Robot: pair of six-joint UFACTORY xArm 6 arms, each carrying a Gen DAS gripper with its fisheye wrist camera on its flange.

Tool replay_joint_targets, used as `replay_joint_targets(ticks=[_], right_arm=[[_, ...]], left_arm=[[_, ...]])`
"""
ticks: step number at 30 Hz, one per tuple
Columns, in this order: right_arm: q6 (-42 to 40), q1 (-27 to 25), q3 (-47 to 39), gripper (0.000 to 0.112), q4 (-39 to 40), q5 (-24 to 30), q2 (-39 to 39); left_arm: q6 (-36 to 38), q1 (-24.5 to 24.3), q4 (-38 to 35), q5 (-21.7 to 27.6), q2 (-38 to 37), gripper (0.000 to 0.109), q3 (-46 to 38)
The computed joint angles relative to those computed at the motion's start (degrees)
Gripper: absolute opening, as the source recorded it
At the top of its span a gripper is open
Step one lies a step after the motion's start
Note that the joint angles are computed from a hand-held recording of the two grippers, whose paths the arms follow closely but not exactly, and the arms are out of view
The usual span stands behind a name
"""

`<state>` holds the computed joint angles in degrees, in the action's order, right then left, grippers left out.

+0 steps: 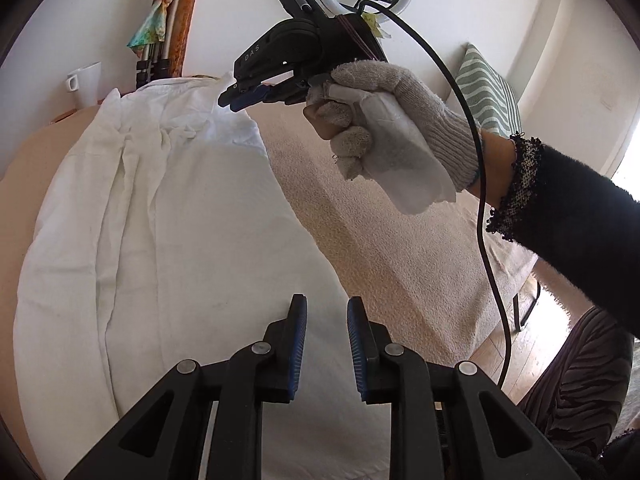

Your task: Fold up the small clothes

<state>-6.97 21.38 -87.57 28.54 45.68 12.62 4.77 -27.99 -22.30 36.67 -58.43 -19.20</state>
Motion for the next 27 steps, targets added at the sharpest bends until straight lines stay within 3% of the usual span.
replay_joint_targets(ticks=[4,8,13,21,25,27], right_arm=[[2.6,-0.7,-6.3,0.014,-2.3,1.0,6.3],[6.5,-1.0,-13.0,0.014,-11.3,1.1,12.2],[8.6,-2.9,-22.8,0.014,-11.9,2.0,19.4],[16.5,-3.4,-45.8,0.014,-20.6,8.2,34.3],[18.3,-4.2,-48.0,0.014,-19.3,9.4,35.5],[18.2,-4.1,-44.4,0.023,-20.0,9.0,32.7]], left_arm=[[1.5,0.1,-1.5,-0.3,1.9,0.02,-0.2],[5.1,1.0,-5.2,-1.0,5.0,0.02,-1.3],[8.6,2.2,-9.0,-1.5,8.0,0.022,-2.8],[8.9,2.6,-11.1,-0.9,8.0,0.022,-2.8],[7.7,3.1,-10.2,0.5,7.7,0.022,-3.3],[6.9,3.4,-9.4,1.8,6.8,0.022,-3.4]])
